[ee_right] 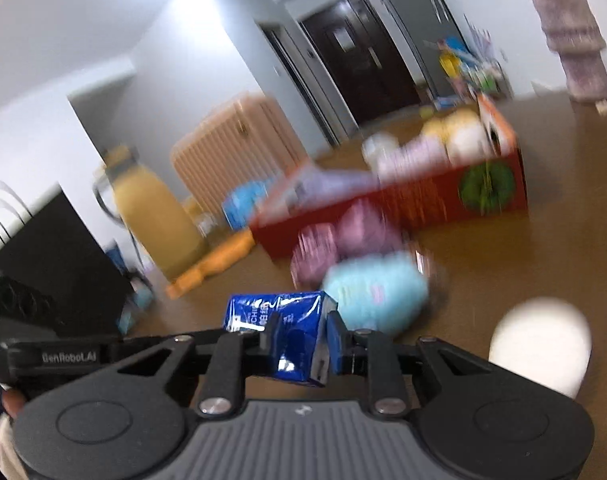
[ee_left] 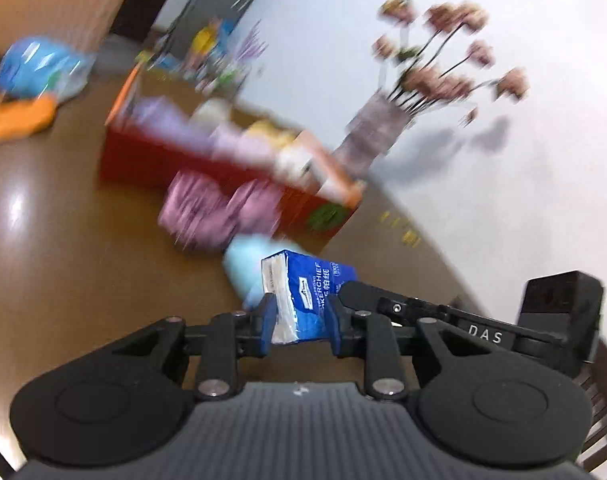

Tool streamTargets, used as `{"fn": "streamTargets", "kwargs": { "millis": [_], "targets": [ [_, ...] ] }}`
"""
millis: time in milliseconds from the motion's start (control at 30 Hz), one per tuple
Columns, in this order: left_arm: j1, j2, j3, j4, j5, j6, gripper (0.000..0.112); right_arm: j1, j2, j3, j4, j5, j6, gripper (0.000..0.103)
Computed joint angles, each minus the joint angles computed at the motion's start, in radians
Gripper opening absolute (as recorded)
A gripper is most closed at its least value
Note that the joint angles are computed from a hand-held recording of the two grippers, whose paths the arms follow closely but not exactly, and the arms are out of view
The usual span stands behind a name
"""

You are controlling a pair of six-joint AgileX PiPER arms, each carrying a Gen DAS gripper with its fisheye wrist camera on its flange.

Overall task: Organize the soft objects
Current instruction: 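Lower the tissue pack into the box and open both grippers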

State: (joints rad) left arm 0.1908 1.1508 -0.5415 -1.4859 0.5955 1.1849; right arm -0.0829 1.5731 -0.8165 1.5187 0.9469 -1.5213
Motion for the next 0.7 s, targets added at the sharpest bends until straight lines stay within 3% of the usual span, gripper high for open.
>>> {"fn": "streamTargets", "kwargs": {
  "millis": [133,267,367,433,533,700],
  "targets": [
    [-0.051,0.244,-0.342,0.028,-0.001,-0.036,0.026,0.007,0.092,-0.297,-0.083,-0.016,0.123,0.022],
    [-0.140,0.564,-0.739,0.261,-0.087,-0.352,0.026,0.076,0.314,-0.697,-0.291,-0.158,0.406,0.022],
    [-0.153,0.786,-1.034,0.505,0.016,-0.643,0.026,0.109,0.505,-0.997,-0.531,-0.172,0.702,0.023],
    [-0.151,0.888,-1.153,0.568,0.088,-0.738,0.026,0.125,0.597,-1.166,-0.712,-0.125,0.876,0.023],
    [-0.155,0.967,-1.209,0.587,0.114,-0.762,0.026,0.162,0.652,-1.243,-0.887,-0.132,0.996,0.026],
    [-0.185,0.965,-1.189,0.632,0.095,-0.765,0.031,0.189,0.601,-1.124,-0.976,-0.245,0.996,0.029]
  ]
}}
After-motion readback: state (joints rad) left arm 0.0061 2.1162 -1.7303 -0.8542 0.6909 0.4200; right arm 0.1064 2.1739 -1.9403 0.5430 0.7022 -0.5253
